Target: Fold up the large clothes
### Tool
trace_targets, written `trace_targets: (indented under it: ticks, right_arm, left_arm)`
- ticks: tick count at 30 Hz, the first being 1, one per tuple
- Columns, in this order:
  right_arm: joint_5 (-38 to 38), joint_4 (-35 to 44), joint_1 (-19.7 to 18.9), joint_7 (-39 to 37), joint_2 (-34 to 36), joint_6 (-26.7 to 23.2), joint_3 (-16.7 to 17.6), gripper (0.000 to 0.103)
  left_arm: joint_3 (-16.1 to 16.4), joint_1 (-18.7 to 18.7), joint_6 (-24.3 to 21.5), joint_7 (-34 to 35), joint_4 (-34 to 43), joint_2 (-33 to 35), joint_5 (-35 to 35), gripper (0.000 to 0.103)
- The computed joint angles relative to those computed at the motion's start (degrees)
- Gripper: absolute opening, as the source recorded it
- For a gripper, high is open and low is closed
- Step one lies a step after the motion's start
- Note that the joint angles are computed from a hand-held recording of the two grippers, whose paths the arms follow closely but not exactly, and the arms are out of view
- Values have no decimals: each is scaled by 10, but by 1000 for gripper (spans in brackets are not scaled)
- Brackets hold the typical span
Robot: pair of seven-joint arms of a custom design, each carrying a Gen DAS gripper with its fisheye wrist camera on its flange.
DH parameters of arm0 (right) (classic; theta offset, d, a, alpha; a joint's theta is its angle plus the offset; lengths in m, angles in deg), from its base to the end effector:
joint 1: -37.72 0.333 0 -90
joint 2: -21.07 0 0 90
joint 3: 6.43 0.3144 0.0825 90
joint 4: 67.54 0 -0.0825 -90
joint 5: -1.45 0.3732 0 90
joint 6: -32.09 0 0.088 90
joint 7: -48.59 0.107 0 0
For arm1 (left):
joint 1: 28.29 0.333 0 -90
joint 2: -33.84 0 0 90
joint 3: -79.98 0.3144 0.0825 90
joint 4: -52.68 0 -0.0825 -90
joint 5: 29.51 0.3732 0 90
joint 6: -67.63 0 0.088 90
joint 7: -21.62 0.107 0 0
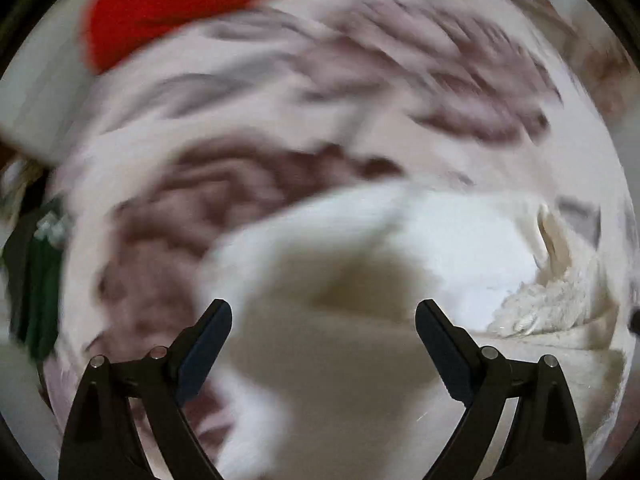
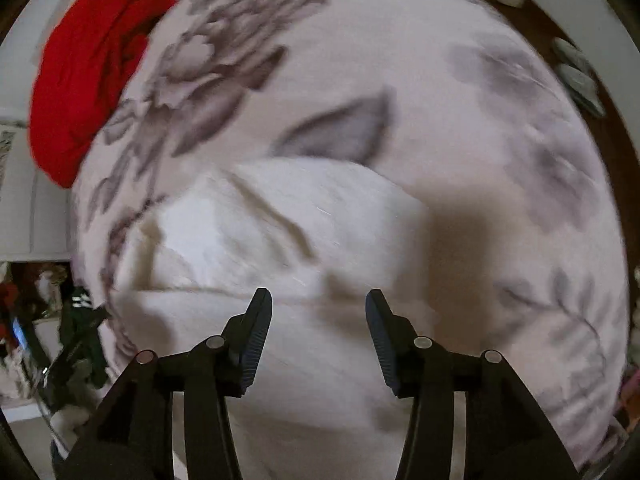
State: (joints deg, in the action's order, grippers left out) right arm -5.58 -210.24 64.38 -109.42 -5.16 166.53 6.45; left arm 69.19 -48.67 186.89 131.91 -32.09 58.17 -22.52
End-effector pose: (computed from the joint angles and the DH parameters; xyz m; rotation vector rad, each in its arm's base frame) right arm 0.3252 0.2726 0.4797 -0.5142 2.7351 -0.0292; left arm 0.6033 -0.3335 0.4556 -0.9498 2.8357 -0.1795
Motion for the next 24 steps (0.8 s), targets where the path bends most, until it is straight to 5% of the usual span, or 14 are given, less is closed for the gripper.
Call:
trace_targets:
  ticks: [2, 4, 5, 7, 9, 10, 12, 17, 24]
  right_arm:
    - [8, 3, -3, -56, 41, 61, -31, 51]
    - [38, 6, 0, -124, 97, 127, -61, 51]
    - [62, 16, 4, -170, 127, 139, -74, 51]
    - [103, 51, 3, -260, 185, 131, -87, 51]
    - [140, 71, -5, -322, 220, 130, -83, 51]
    - [140, 78, -2, -327, 231, 127, -86, 43]
    - [84, 84, -21, -277, 233, 109, -62, 8]
    - [-11, 68, -35, -172, 201, 108, -44, 6]
    - [-114, 81, -62, -55, 172, 78, -37, 6]
  left_arm:
    - [5, -35, -41, 9, 33, 50, 52, 93]
    - [6, -50, -12, 29, 1, 53, 89, 90]
    - [-3, -42, 23, 49, -31, 39, 79, 80]
    - [-17, -31, 33, 82, -53, 25, 46, 28]
    - [-15, -35, 71, 84, -94, 1, 49, 14]
    - [-15, -33, 85, 85, -107, -7, 46, 12]
    - [-17, -24, 96, 86, -117, -13, 23, 10]
    - [-19, -15, 140, 86, -120, -26, -5, 9]
    - [-7, -40, 80, 52, 9, 49, 2, 8]
